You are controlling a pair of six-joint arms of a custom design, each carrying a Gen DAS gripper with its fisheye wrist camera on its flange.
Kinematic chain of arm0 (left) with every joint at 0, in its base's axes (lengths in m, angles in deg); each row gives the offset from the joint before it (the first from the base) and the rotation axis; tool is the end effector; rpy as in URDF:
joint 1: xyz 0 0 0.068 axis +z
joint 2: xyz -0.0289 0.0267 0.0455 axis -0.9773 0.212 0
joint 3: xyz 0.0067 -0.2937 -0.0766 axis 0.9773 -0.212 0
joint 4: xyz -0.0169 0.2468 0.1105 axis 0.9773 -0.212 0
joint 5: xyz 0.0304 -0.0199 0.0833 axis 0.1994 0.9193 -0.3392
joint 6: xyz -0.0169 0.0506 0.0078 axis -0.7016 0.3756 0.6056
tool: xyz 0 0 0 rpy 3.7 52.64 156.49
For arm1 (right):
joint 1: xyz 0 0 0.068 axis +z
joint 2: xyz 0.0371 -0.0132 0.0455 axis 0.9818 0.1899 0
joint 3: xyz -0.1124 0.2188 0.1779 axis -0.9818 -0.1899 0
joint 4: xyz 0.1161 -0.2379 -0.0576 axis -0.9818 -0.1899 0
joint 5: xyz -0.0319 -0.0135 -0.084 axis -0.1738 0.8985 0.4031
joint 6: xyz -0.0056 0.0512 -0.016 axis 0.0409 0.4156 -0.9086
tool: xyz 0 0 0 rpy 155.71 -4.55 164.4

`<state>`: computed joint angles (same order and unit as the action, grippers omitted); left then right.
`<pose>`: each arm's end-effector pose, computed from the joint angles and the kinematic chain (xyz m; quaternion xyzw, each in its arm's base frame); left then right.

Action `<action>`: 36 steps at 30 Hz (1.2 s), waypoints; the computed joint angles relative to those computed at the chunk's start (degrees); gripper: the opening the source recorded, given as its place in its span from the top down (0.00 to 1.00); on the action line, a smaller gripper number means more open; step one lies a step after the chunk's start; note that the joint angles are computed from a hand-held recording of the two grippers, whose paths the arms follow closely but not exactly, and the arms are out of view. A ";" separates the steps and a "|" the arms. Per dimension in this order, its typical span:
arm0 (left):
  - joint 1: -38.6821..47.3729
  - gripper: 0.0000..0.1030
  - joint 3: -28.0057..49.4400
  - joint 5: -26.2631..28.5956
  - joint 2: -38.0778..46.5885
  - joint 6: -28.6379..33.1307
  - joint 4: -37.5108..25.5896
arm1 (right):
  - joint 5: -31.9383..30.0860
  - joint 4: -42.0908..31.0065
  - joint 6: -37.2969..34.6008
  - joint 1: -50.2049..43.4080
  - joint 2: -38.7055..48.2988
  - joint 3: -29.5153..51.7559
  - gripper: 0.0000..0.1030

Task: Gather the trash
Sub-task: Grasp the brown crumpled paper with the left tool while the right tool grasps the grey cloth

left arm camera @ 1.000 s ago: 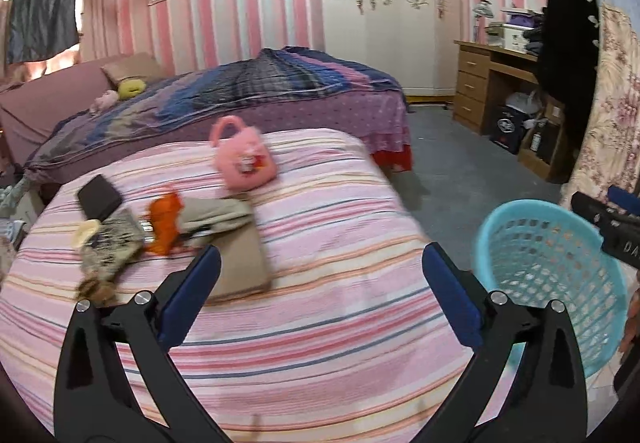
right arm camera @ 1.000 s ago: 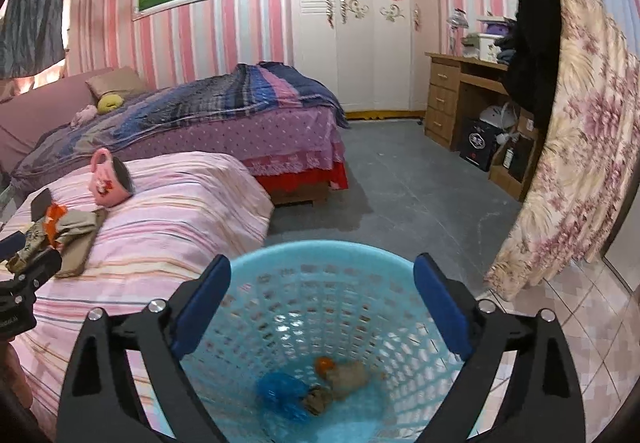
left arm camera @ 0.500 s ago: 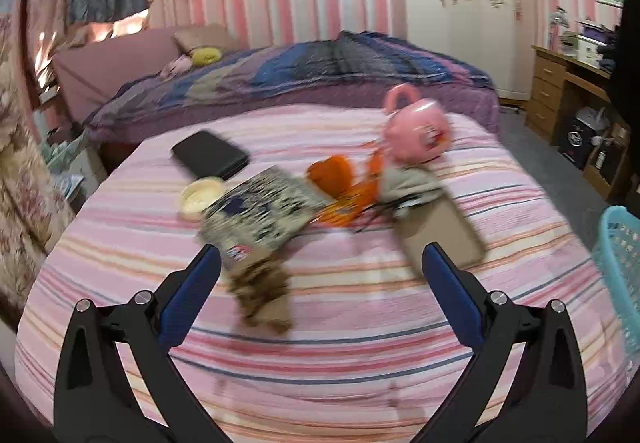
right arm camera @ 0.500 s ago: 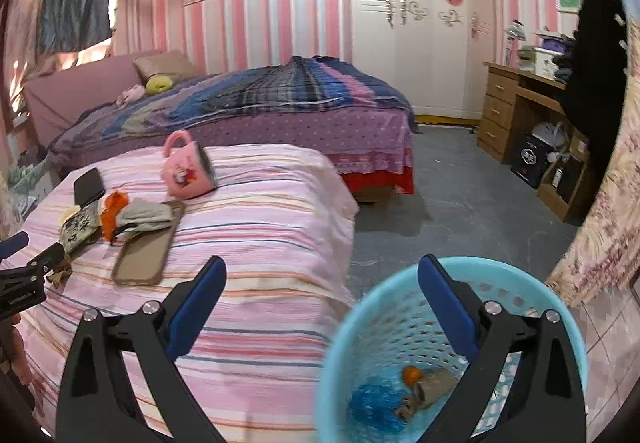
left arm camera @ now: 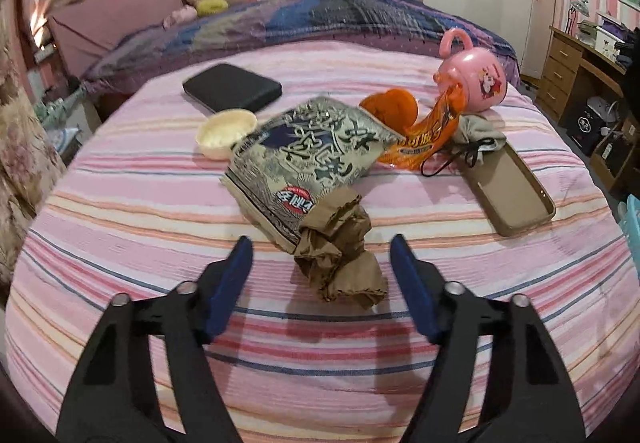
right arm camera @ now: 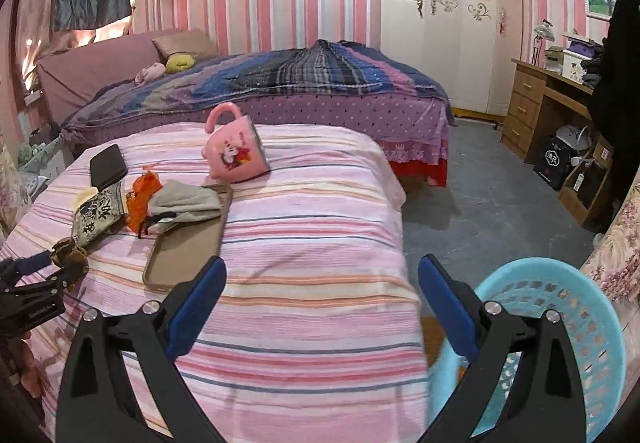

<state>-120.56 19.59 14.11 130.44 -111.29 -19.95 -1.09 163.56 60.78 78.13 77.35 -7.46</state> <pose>0.1727 -0.1315 0.0296 -0.0852 0.9198 0.0514 0.3795 0.1971 0.0018 0.0604 -0.0490 0.8842 0.0450 0.4624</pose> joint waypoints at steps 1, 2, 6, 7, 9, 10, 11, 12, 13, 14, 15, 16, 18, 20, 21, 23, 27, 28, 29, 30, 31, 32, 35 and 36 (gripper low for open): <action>0.46 0.45 -0.04 0.79 0.37 0.21 0.53 | 1.08 -0.23 0.98 1.70 0.45 0.53 0.08; 0.62 0.51 -0.08 1.62 0.36 0.16 0.70 | 1.44 -0.23 1.22 2.20 0.64 0.68 0.08; 1.85 0.63 -1.64 4.08 0.45 1.09 4.69 | 4.75 -0.79 2.36 6.72 1.95 1.74 0.08; 1.92 0.64 -2.14 4.21 0.49 1.13 5.66 | 5.03 -1.12 2.56 7.15 1.93 1.94 0.08; 1.89 0.64 -3.10 3.78 0.02 1.07 6.75 | 5.75 -1.45 3.45 8.53 2.18 2.30 0.08; 1.36 0.64 -3.67 2.89 -0.78 0.72 6.45 | 6.19 -1.26 3.87 9.27 2.50 2.41 0.08; 1.42 0.64 -4.10 2.66 -1.08 0.88 6.76 | 7.11 -1.20 4.39 10.57 2.85 2.69 0.08; 1.41 0.64 -4.58 2.40 -1.63 0.95 6.90 | 7.41 -1.12 4.53 11.03 3.04 2.76 0.08; 1.12 0.64 -5.44 1.84 -2.55 0.83 7.07 | 7.99 -1.09 4.78 12.06 3.35 2.93 0.08; 1.18 0.64 -5.90 1.54 -3.23 1.04 7.15 | 8.53 -0.97 4.98 13.10 3.69 3.10 0.08; 1.08 0.64 -6.58 0.92 -4.08 1.30 7.27 | 8.89 -0.95 5.10 13.68 3.90 3.24 0.08; 0.92 0.64 -7.15 0.20 -4.87 1.61 7.20 | 9.73 -0.96 5.34 14.98 4.21 3.46 0.08; 0.80 0.64 -7.99 -1.05 -6.06 2.33 7.10 | 11.03 -1.26 6.06 17.38 4.81 4.04 0.08; 0.53 0.64 -8.79 -2.90 -7.68 2.87 6.43 | 11.39 -2.61 6.62 18.82 4.61 4.87 0.08; 0.61 0.64 -9.06 -3.55 -8.34 3.10 6.11 | 11.73 -3.32 6.97 19.65 4.35 5.32 0.08; 2.00 0.64 -9.87 -4.08 -9.70 4.28 6.39 | 12.19 -3.81 7.64 21.12 4.25 5.97 0.08; 7.25 0.64 -11.16 -3.05 -11.35 8.56 8.91 | 13.77 -6.91 8.53 24.46 4.07 8.62 0.08; 9.04 0.64 -11.24 -2.73 -11.56 9.88 9.60 | 13.74 -7.76 8.62 24.85 3.99 9.28 0.08; 10.91 0.64 -11.36 -2.27 -11.64 11.18 10.53 | 13.83 -8.97 8.77 25.43 3.66 10.04 0.08; 12.35 0.64 -11.64 -1.69 -11.66 12.20 11.53 | 14.39 -11.13 8.64 26.50 3.43 11.70 0.08; 14.16 0.64 -11.73 -0.93 -11.67 13.16 12.45 | 14.92 -11.96 8.47 27.02 3.44 12.44 0.08; 16.11 0.64 -11.90 0.33 -11.77 13.86 13.36 | 15.56 -12.84 8.19 27.65 3.61 13.39 0.08; 20.54 0.64 -12.39 3.71 -12.10 15.04 15.06 | 19.14 -17.29 6.69 30.63 4.31 17.26 0.08; 21.70 0.64 -12.38 3.94 -12.07 15.43 15.15 | 20.11 -19.07 5.82 31.66 5.08 19.16 0.08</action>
<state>-98.86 7.21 18.05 118.37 -95.86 -4.80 19.02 144.49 66.60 109.79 82.43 11.70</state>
